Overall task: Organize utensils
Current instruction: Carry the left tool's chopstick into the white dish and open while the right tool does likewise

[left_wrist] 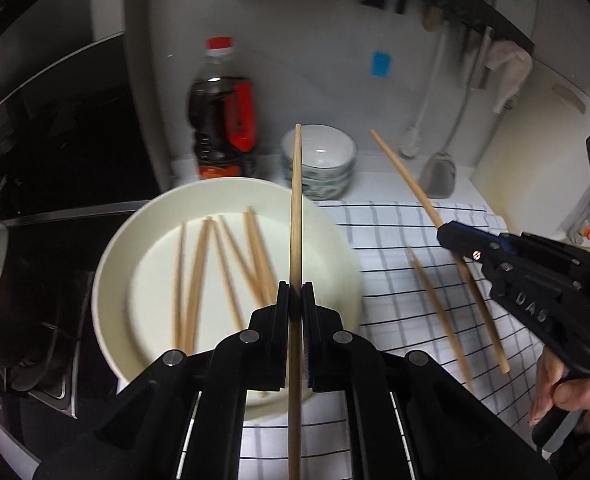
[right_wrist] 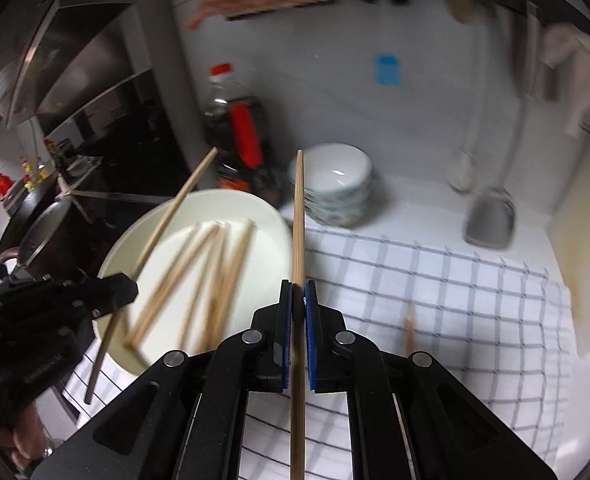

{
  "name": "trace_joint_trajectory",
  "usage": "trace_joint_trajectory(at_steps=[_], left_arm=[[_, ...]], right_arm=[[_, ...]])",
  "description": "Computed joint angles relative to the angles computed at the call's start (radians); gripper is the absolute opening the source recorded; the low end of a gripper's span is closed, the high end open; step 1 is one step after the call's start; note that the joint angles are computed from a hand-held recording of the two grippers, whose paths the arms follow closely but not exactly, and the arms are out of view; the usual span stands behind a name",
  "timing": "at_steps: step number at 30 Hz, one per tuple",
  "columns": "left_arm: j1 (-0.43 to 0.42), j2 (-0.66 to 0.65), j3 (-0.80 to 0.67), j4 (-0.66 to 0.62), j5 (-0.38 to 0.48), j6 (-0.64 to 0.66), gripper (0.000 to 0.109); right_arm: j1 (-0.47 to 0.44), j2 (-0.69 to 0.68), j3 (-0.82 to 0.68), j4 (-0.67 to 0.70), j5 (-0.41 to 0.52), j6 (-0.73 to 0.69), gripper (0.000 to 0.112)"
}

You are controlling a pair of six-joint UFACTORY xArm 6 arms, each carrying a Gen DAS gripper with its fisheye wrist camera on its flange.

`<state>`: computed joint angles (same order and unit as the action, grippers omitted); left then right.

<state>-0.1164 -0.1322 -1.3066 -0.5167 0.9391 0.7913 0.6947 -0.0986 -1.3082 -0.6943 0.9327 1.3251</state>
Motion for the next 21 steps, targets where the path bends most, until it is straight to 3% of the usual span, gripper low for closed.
trace_joint_trajectory(at_steps=[10, 17, 21], left_arm=[[0.117, 0.165, -0.117, 0.031, 0.015, 0.029, 0.007], [0.136, 0.265, -0.193, 0.052, 0.036, 0.010, 0.007], [0.126, 0.304, -0.216, 0.069, 0.034, -0.018, 0.007]], right_arm=[[-0.016, 0.348, -0.365, 0.174, -0.063, -0.168, 0.006], [-0.028, 0.533, -0.569, 0.308, -0.024, -0.249, 0.006], [-0.037, 0.569, -0.609, 0.325, 0.012, -0.244, 0.006]])
